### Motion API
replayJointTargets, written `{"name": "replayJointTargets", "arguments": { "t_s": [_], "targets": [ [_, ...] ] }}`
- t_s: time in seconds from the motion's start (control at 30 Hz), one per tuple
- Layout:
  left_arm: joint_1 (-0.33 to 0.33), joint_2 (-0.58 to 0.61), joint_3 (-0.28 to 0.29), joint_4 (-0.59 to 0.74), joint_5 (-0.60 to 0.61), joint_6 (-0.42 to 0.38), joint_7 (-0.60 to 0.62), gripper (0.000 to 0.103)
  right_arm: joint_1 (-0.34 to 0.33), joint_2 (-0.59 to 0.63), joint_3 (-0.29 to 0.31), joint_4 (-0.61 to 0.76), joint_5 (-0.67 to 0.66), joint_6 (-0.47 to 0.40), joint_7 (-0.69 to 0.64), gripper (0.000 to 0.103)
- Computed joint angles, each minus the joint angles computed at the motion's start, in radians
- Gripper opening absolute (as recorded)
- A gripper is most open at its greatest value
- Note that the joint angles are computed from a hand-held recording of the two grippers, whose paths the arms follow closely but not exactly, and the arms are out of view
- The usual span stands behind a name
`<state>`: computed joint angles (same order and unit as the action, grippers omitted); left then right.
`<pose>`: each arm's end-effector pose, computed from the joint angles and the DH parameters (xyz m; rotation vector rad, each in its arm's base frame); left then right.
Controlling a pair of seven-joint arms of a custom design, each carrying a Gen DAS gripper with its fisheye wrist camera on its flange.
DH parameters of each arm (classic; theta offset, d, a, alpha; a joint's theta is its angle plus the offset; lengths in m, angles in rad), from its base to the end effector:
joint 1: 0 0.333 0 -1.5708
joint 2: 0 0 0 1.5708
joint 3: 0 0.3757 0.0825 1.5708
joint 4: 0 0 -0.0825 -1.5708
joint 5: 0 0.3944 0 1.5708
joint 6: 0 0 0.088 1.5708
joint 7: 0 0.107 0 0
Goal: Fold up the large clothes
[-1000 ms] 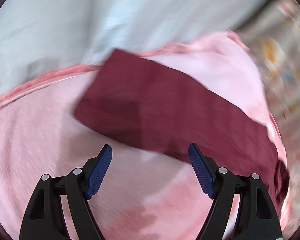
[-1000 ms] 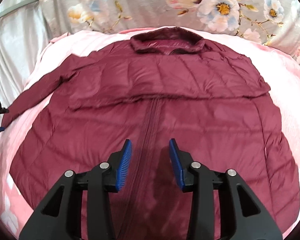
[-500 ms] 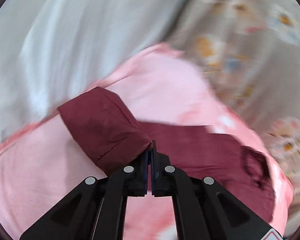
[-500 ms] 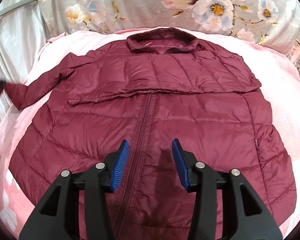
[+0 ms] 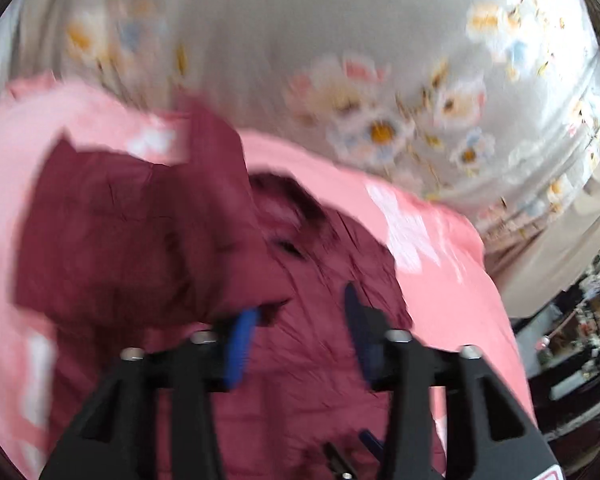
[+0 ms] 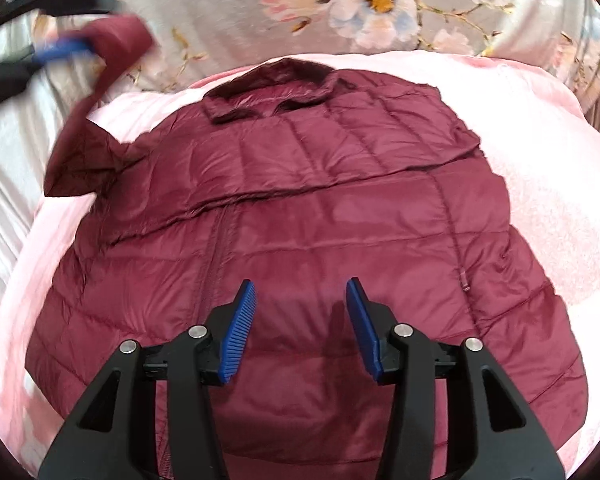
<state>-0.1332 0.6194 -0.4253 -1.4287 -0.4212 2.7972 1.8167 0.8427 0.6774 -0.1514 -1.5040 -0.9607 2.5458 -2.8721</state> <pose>0.7364 -0.3244 0.4867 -1.6682 2.2331 -1.3423 0.5819 0.5305 0.3458 -1.3770 2.0070 -0.6664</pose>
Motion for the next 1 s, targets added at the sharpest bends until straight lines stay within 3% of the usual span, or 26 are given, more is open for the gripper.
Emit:
{"name": "replayJointTargets", "arguments": {
  "t_s": [0.13,0.23,0.33,0.4,0.47,0.67,0.7,0.73,0.77,0.8,0.87,0.93,1.0],
  "targets": [
    [0.078,0.027,-0.085,-0.04,-0.107,-0.044,0.053,0.047,-0.006,-0.024,-0.018,-0.026,-0.046,0.023,0.015,0.054],
    [0.184,0.002,-0.158,-0.123,-0.255,-0.031,0.155,0.051,-0.041,-0.024,-0.021,-0.024,-0.073,0.119,0.037,0.056],
    [0.183,-0.055,-0.102,-0.197,-0.295,0.036,0.168,0.051,-0.082,0.011,-0.023,0.022,-0.056,0.233,0.023,0.058],
    [0.138,-0.087,-0.007,-0.231,-0.241,0.083,0.1,0.051,-0.108,0.05,-0.014,0.074,0.0,0.275,-0.035,0.058],
    [0.107,-0.091,0.067,-0.243,-0.174,0.1,0.026,0.051,-0.125,0.092,-0.003,0.138,0.064,0.265,-0.105,0.058],
    [0.095,-0.055,0.143,-0.242,-0.026,0.071,-0.13,0.051,-0.199,0.221,0.061,0.327,0.277,0.2,-0.301,0.058],
    [0.094,-0.05,0.146,-0.242,-0.006,0.069,-0.148,0.051,-0.209,0.236,0.071,0.346,0.303,0.198,-0.332,0.052],
    [0.092,-0.042,0.151,-0.24,0.014,0.064,-0.167,0.051,-0.22,0.253,0.088,0.373,0.333,0.183,-0.374,0.032],
    [0.09,-0.035,0.156,-0.236,0.034,0.057,-0.186,0.051,-0.231,0.269,0.107,0.401,0.362,0.156,-0.427,0.018],
    [0.087,-0.025,0.161,-0.227,0.052,0.05,-0.205,0.051,-0.228,0.265,0.098,0.394,0.371,0.167,-0.437,0.004],
    [0.074,-0.013,0.181,-0.218,0.098,0.034,-0.242,0.049,-0.17,0.217,0.001,0.326,0.342,0.194,-0.368,0.002],
    [0.063,-0.007,0.193,-0.217,0.14,0.033,-0.269,0.045,-0.073,0.148,-0.144,0.23,0.272,0.198,-0.254,0.002],
    [0.057,-0.004,0.2,-0.216,0.174,0.037,-0.287,0.044,0.0,0.083,-0.241,0.144,0.19,0.158,-0.15,0.002]
  ]
}}
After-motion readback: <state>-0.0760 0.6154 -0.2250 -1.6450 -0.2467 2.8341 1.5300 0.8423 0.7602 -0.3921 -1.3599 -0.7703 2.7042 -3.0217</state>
